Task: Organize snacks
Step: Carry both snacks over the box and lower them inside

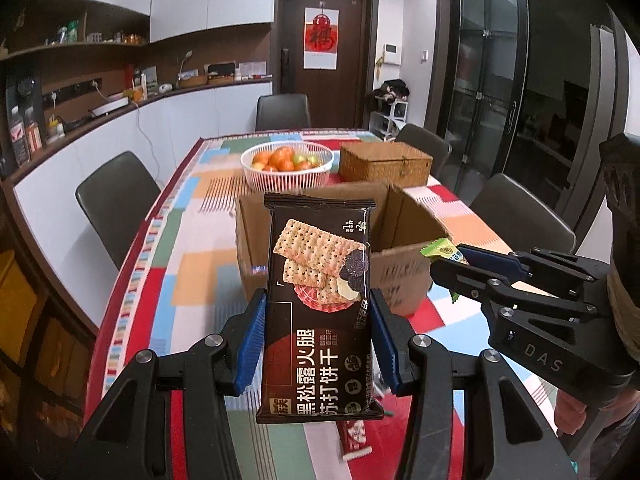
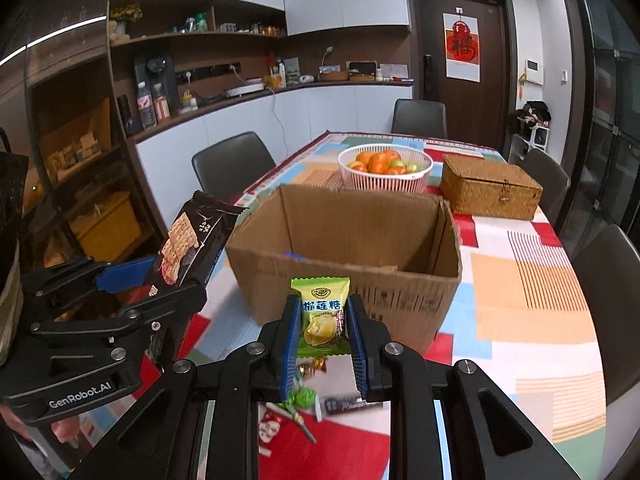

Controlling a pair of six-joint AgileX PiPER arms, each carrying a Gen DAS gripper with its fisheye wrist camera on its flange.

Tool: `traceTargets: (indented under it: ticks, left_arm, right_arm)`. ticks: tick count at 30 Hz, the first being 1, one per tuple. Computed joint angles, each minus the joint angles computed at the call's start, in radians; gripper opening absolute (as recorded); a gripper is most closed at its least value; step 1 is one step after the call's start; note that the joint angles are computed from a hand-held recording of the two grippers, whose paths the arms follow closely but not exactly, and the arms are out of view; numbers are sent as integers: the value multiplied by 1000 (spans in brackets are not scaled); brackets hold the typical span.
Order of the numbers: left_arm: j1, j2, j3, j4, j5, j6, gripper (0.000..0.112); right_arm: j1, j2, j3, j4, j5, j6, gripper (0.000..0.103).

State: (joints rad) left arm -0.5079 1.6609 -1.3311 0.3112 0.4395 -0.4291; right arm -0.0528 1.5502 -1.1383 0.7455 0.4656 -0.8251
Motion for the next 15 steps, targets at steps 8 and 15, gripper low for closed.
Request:
traceTargets:
  ticks: [8,15]
  left_arm:
    - [26,93,-195,-73,72,114,48]
    - [55,225,-426,-144,184,199,48]
  right_arm:
    - [1,70,-153,-83,26,107,24]
    - [1,168,-317,-176,68,224,24]
